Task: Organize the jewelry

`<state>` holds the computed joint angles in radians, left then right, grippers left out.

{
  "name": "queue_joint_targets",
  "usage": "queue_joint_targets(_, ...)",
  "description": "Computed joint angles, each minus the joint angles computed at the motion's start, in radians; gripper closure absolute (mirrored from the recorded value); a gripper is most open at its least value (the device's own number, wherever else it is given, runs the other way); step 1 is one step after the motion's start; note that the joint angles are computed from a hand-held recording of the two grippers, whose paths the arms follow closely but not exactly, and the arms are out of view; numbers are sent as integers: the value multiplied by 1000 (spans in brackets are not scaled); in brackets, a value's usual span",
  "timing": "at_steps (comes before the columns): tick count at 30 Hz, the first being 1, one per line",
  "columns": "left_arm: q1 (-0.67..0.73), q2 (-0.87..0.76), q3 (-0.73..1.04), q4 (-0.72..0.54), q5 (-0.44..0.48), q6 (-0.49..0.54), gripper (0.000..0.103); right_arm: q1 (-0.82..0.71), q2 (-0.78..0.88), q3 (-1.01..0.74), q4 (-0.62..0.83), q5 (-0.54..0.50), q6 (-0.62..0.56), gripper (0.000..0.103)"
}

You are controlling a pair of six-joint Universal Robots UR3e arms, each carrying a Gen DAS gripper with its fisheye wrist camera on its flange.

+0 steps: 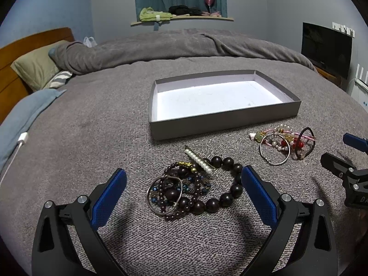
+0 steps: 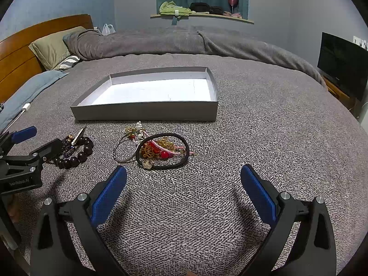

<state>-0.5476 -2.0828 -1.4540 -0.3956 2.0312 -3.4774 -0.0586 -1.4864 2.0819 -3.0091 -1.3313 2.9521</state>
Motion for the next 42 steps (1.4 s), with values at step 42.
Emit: queue_joint_targets(42,-6,-5,2,0,6,-4,4,15,7,-8,2,1,13,5)
